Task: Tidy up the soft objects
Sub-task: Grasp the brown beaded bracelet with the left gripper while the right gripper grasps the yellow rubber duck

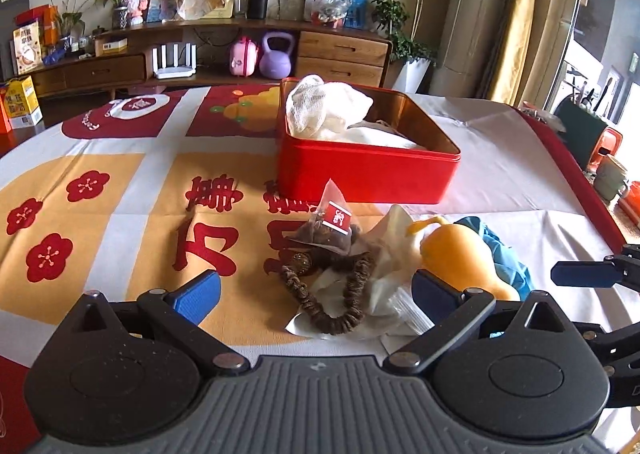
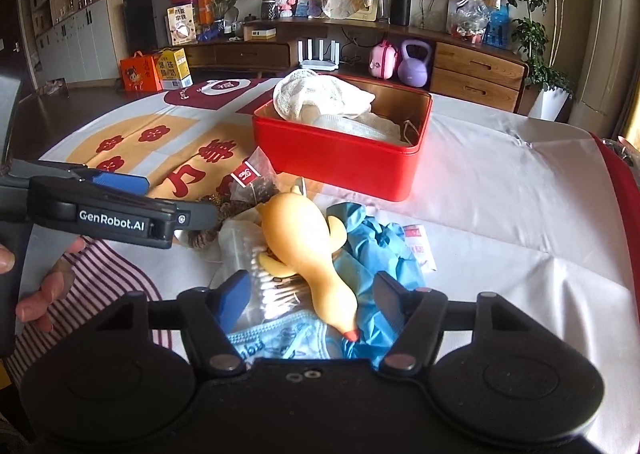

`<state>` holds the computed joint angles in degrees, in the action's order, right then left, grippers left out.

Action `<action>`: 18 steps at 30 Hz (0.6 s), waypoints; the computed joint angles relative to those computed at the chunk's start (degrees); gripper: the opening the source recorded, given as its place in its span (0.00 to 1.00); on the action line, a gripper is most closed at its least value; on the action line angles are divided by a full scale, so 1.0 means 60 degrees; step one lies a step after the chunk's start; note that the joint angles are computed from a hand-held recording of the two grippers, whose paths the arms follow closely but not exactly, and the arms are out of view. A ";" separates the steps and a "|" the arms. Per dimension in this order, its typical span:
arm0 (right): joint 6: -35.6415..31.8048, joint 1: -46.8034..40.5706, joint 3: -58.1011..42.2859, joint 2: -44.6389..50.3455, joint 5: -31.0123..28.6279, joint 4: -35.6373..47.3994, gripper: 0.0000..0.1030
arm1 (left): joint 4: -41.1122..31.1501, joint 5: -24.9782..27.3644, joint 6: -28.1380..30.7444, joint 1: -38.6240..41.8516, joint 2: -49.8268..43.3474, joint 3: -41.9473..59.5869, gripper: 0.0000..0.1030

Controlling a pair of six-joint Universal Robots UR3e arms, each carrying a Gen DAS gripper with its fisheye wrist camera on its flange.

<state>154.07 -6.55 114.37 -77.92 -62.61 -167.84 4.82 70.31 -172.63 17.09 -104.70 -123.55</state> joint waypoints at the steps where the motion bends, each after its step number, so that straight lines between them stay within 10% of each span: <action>1: 0.0006 0.0058 -0.0146 0.0158 -0.0049 0.0012 0.60 | 0.0004 0.0067 0.0002 -0.0051 -0.0137 0.0113 0.99; 18: 0.0101 0.0472 -0.1459 0.1380 -0.0265 0.0412 0.44 | -0.1089 -0.0483 -0.0148 -0.0020 -0.1201 0.1360 0.51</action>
<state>154.67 -3.72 105.62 -69.64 -64.20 -165.36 -1.72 67.41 -173.52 16.97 -111.91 -115.38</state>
